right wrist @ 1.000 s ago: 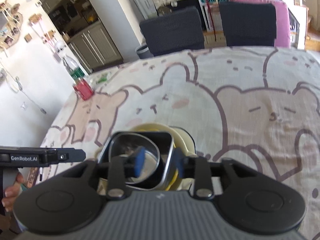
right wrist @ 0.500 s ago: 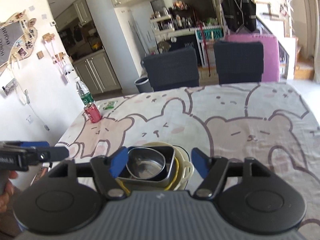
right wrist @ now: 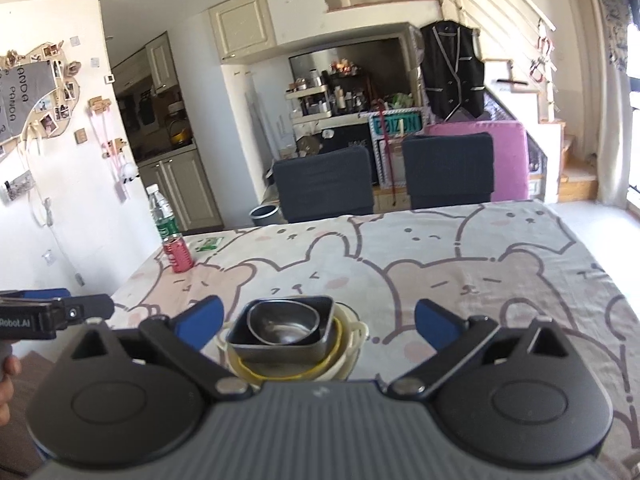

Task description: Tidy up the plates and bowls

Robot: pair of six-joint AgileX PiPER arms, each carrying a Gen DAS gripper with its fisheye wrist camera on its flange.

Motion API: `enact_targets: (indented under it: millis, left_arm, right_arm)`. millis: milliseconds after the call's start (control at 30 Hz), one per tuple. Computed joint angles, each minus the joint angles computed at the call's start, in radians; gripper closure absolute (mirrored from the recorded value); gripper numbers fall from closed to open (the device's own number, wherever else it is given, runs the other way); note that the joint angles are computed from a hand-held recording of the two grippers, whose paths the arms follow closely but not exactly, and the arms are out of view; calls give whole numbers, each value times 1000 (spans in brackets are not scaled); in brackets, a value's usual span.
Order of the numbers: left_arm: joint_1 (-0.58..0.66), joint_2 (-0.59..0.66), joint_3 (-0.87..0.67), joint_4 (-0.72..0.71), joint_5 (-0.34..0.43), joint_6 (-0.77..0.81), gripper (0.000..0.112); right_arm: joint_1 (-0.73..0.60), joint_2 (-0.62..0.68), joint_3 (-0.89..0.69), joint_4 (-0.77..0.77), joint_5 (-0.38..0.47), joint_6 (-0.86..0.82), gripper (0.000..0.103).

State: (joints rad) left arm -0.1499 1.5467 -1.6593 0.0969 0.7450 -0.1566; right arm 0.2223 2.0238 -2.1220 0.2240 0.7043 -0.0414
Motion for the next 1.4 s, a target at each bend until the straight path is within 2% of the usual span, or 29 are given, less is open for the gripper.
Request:
enact_targets:
  millis: [167, 333, 500, 767, 1400]
  left_arm:
    - [5, -56, 153, 79, -111, -46, 9]
    - [9, -100, 268, 128, -195, -100, 9]
    - [-6, -130, 352, 198, -267, -153, 9]
    - [-43, -128, 408, 348, -314, -274, 9]
    - [-41, -123, 442, 364, -348, -303, 9]
  right_arm:
    - [35, -66, 158, -129, -110, 57, 1]
    - [65, -140, 350, -241, -268, 156, 0]
    - [88, -189, 475, -406, -361, 310, 0]
    - [131, -208, 577, -770, -396, 636, 0]
    - [127, -222, 618, -777, -448, 655, 0]
